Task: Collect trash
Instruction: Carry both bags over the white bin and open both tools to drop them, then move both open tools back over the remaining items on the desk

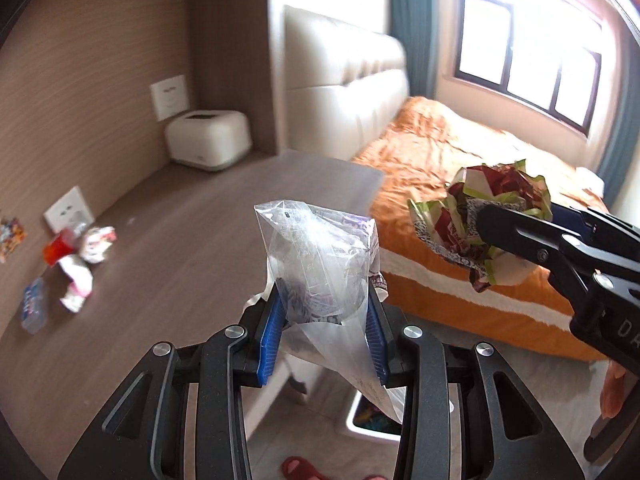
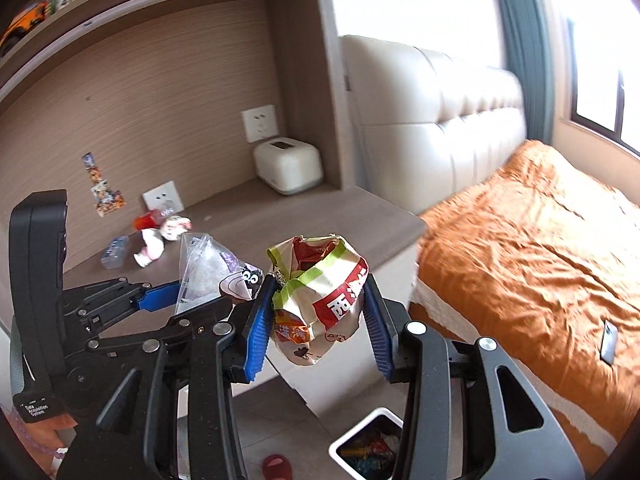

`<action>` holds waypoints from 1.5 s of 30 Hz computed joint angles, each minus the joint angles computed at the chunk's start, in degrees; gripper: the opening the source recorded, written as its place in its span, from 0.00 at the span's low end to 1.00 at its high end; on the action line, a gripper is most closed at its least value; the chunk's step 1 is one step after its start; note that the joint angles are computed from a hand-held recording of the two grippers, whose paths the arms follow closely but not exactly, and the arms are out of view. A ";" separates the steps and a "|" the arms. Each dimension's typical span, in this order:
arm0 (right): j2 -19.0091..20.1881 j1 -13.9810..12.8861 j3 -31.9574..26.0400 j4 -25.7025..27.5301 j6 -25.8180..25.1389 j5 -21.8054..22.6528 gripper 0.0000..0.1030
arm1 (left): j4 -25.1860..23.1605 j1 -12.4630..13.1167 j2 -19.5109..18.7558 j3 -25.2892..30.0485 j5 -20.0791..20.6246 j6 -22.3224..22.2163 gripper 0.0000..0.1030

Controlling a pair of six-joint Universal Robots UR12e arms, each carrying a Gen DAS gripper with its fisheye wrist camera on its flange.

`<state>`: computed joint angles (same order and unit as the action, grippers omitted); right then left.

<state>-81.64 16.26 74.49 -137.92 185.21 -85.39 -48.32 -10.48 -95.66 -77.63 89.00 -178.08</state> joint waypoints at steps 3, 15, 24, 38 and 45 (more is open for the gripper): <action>-0.96 -0.65 1.84 1.74 1.70 -1.73 0.43 | -1.15 -1.13 -0.64 -0.76 -1.54 2.52 0.36; -2.33 -2.39 11.22 4.65 7.67 -5.40 0.43 | -2.63 -3.21 -4.40 -6.36 -9.23 8.66 0.36; 0.94 -3.47 17.41 3.60 11.59 -4.92 0.43 | 0.68 -3.53 -8.79 -11.77 -10.85 14.06 0.36; 5.49 -4.44 24.37 2.28 12.07 -3.08 0.95 | 0.68 -2.86 -15.30 -15.86 -14.86 12.48 0.95; 5.15 -4.05 24.74 2.40 11.71 -3.65 0.95 | -0.35 -2.96 -14.92 -15.75 -13.06 13.39 0.95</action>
<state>-76.48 12.22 99.23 -135.52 196.92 -89.05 -48.67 -13.44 -110.59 -93.38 75.95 -164.69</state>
